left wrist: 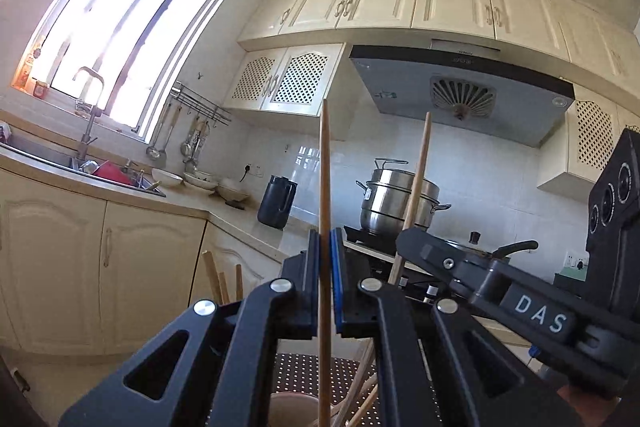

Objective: Organize utensils
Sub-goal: 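Carry both chopsticks over the pink cup and lower them in, then open both grippers to release the chopsticks into the cup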

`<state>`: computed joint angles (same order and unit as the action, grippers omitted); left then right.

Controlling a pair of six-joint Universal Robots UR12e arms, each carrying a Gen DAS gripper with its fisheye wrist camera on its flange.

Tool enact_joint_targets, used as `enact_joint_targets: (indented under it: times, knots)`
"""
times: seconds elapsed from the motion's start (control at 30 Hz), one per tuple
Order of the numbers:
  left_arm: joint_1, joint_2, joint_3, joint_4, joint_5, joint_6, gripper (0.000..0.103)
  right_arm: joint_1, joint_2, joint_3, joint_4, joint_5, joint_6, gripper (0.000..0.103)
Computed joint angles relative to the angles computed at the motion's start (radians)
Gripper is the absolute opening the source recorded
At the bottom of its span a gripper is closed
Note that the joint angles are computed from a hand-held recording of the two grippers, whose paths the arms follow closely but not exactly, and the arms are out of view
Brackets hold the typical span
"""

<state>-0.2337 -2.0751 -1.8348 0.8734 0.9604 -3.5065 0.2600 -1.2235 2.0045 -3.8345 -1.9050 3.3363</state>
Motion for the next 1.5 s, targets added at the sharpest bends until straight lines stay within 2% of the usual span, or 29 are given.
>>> enact_joint_targets:
  times: [0.07,0.33,0.5,0.87,1.13,1.27,1.43,1.5]
  knots:
    - [-0.006,-0.014,0.012,0.003,0.017,-0.007,0.006,-0.004,0.008,0.001,-0.004,0.007,0.005,0.007]
    - [-0.027,-0.049,0.024,0.004,0.075,0.045,0.006,-0.014,0.02,0.02,-0.003,0.033,0.016,0.007]
    - [-0.029,-0.055,0.018,-0.014,0.076,0.061,0.006,-0.015,0.021,0.03,0.009,0.043,0.019,0.007]
    - [-0.002,-0.01,-0.056,-0.124,-0.006,0.156,0.006,-0.001,0.018,0.058,0.034,0.034,0.027,0.007]
    - [0.007,0.034,-0.103,-0.217,-0.011,0.231,0.008,0.021,0.012,0.08,0.066,0.017,0.063,0.007]
    - [0.017,0.055,-0.135,-0.235,-0.003,0.244,0.029,0.029,-0.001,0.092,0.079,0.006,0.081,0.008]
    - [0.029,0.088,-0.17,-0.246,-0.004,0.258,0.03,0.048,-0.023,0.105,0.11,-0.023,0.1,0.008]
    - [0.033,0.107,-0.186,-0.246,-0.002,0.273,0.034,0.056,-0.033,0.111,0.114,-0.037,0.105,0.008]
